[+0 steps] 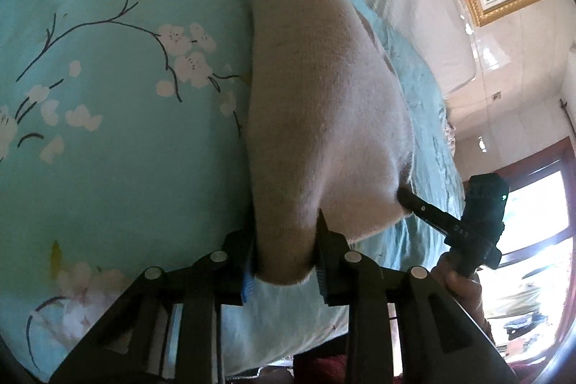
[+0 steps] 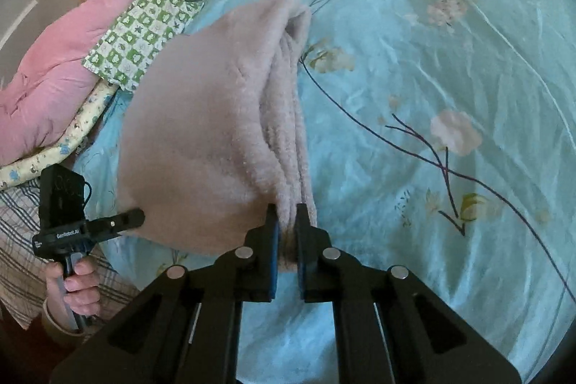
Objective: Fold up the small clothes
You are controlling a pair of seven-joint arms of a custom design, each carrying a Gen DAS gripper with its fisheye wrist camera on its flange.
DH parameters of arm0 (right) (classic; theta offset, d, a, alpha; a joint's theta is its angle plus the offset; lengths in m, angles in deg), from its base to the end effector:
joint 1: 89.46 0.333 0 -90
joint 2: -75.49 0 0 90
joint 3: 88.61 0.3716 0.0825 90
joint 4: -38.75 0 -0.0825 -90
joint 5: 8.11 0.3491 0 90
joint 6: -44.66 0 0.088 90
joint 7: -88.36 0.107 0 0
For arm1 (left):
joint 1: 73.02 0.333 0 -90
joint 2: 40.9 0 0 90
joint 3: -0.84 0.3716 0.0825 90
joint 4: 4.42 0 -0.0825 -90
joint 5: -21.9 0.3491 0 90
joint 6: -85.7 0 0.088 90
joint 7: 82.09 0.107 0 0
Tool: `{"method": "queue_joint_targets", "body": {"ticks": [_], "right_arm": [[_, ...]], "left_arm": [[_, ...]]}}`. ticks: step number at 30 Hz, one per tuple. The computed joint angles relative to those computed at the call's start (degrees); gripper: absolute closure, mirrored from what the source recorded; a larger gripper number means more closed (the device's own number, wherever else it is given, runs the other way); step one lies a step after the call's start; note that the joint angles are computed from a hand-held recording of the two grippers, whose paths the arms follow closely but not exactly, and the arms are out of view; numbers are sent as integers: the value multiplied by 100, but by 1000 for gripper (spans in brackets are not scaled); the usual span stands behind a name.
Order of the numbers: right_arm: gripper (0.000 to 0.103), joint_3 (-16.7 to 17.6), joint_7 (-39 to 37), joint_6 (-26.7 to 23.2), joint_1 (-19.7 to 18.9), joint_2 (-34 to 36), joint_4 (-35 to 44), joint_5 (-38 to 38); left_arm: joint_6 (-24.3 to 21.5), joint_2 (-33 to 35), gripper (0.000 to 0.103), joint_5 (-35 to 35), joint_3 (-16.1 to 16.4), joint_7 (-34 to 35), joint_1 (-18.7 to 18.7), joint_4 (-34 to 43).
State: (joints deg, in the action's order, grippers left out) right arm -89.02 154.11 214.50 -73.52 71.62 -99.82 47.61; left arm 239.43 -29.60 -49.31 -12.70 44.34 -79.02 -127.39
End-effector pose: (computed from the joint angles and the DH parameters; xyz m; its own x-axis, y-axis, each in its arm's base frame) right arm 0.4738 0.0735 0.4645 -0.0797 -0.9017 -0.4250 -0.8194 0.3021 -0.4872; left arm 0.5439 -0.1549 0.4113 -0.0345 -0.7662 0.6416 -0.9298 -0.2109 -0.3018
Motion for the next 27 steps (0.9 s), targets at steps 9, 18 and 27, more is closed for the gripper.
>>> {"method": "queue_joint_targets", "body": {"ticks": [9,18,27], "right_arm": [[73,-18,2036,121,-151,-455,-137,-2186],[73,-359,378,40,504,539,1377,-488],[80,-116,1287,-272,-93,1224,1799,-1855]], "left_arm": [[346,-656,69,510,170,-5,-37,-124],[679,395,70,844,19,217,22,1644],[7,1704,87,3163,280,-1703,-139,2884]]}}
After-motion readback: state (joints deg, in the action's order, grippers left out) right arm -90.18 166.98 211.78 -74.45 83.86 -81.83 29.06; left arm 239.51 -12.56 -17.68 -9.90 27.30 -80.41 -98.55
